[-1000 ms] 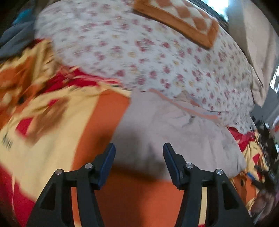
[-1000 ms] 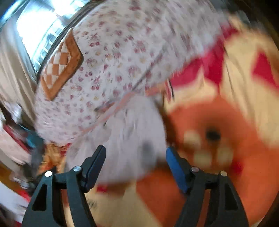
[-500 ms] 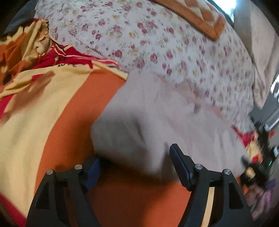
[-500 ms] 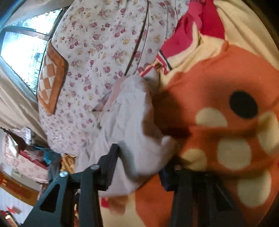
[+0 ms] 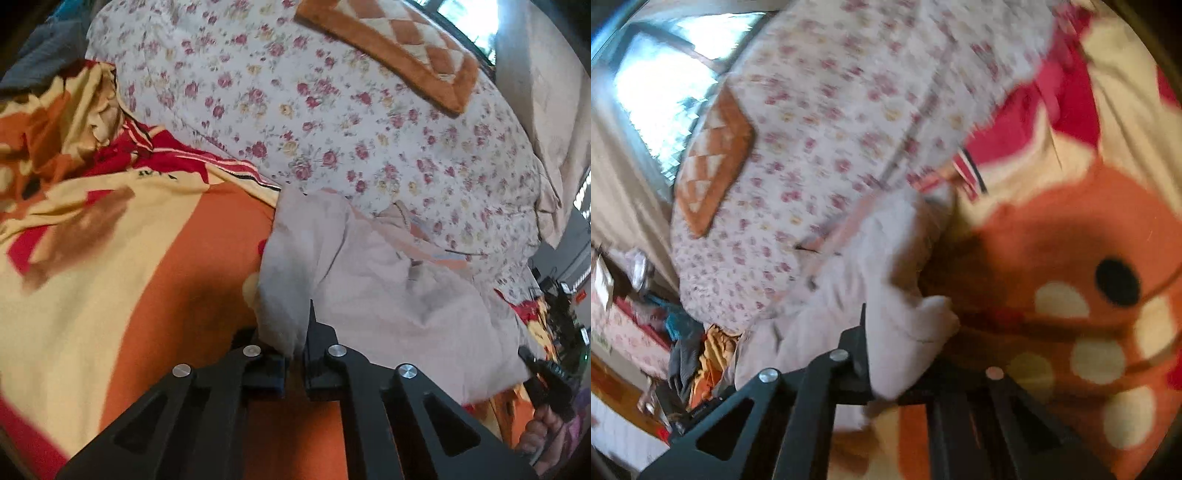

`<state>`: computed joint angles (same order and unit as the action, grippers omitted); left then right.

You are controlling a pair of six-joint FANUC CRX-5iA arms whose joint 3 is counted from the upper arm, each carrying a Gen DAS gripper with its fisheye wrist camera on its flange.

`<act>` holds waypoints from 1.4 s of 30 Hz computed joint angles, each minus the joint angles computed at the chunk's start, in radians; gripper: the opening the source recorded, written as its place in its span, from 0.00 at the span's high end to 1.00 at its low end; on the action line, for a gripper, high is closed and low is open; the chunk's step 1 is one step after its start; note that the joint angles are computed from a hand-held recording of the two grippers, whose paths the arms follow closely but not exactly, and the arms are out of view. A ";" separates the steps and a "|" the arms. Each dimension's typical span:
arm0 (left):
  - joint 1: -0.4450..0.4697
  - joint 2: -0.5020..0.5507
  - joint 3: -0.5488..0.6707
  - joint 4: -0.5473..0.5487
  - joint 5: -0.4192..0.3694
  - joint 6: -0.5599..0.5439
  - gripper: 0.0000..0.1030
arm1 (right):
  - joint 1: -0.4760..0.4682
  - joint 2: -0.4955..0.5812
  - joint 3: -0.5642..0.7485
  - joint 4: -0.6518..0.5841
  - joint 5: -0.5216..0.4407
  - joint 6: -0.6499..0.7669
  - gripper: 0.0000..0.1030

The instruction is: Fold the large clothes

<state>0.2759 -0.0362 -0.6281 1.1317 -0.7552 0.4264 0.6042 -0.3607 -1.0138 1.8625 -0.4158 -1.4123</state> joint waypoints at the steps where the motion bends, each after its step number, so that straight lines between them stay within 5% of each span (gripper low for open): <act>1: 0.027 -0.023 -0.001 -0.037 -0.038 0.012 1.00 | 0.061 -0.025 -0.007 -0.079 -0.043 0.064 0.95; 6: 0.137 -0.155 -0.067 -0.163 -0.157 0.011 1.00 | 0.353 -0.138 -0.030 -0.441 -0.231 0.297 0.95; 9: 0.185 -0.223 -0.119 -0.226 -0.195 0.020 1.00 | 0.515 -0.202 -0.072 -0.548 -0.350 0.265 0.95; 15: 0.147 -0.233 -0.156 -0.290 -0.073 0.040 0.96 | 0.626 -0.239 -0.106 -0.666 -0.464 0.168 0.88; 18: 0.123 -0.248 -0.173 -0.305 -0.007 0.037 0.87 | 0.748 -0.219 -0.060 -0.726 -0.664 0.141 0.84; 22: 0.088 -0.276 -0.184 -0.358 0.059 0.054 0.87 | 0.849 -0.107 0.103 -0.822 -0.921 0.285 0.80; 26: 0.069 -0.282 -0.185 -0.396 0.094 0.068 0.87 | 0.827 0.034 0.278 -0.822 -1.061 0.551 0.70; 29: 0.067 -0.282 -0.184 -0.404 0.097 0.075 0.87 | 0.725 0.092 0.354 -0.804 -0.927 0.806 0.66; 34: 0.067 -0.281 -0.183 -0.408 0.099 0.075 0.87 | 0.516 0.169 0.448 -0.963 -0.617 1.149 0.66; 38: 0.063 -0.280 -0.183 -0.413 0.106 0.086 0.86 | 0.429 0.245 0.447 -1.090 -0.520 1.280 0.66; 40: 0.061 -0.279 -0.184 -0.412 0.111 0.083 0.85 | 0.439 0.239 0.394 -1.035 -0.499 1.240 0.65; 42: 0.058 -0.277 -0.185 -0.409 0.115 0.083 0.85 | 0.440 0.242 0.414 -1.049 -0.496 1.292 0.56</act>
